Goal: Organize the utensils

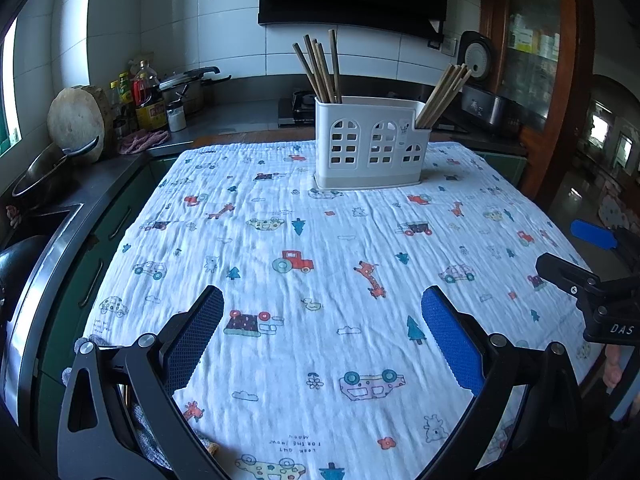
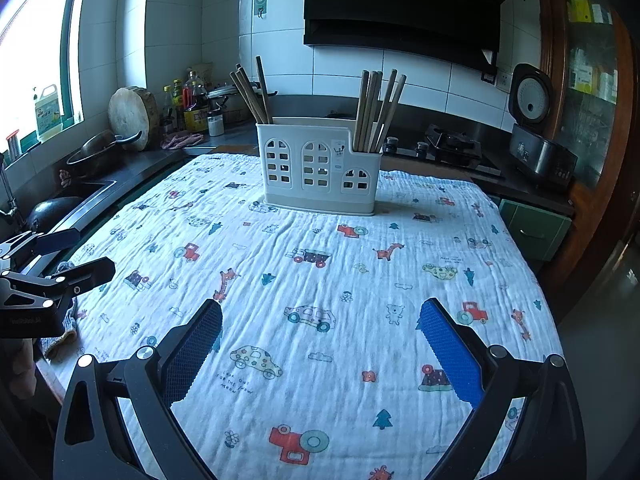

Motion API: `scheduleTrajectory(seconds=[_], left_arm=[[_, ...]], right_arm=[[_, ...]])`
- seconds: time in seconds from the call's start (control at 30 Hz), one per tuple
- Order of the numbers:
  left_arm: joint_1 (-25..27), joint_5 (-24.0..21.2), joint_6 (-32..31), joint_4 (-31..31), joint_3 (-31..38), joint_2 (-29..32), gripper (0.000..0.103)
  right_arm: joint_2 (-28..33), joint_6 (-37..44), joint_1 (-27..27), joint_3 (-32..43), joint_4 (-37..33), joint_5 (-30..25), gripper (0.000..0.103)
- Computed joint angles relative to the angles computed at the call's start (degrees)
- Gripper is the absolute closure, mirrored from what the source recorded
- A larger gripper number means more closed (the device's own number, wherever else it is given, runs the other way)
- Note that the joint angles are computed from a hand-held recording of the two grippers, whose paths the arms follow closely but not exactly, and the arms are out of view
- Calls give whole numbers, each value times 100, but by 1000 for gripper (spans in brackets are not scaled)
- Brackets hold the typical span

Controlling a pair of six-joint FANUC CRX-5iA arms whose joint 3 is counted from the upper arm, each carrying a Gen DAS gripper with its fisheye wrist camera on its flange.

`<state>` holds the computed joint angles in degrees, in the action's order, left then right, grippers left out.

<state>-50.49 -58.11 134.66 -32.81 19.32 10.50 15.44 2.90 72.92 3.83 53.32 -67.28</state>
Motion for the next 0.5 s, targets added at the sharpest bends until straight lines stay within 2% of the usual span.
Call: scheduleTrajectory(seconds=[0.3,0.5], left_arm=[[-22,11,1,-86,-18,-48,5],[66,55,-73,68,-67,-56,5]], right_arm=[[1,-17,1,-14,-3,10,7],[-33,-56,-10,-80,-28,28,7]])
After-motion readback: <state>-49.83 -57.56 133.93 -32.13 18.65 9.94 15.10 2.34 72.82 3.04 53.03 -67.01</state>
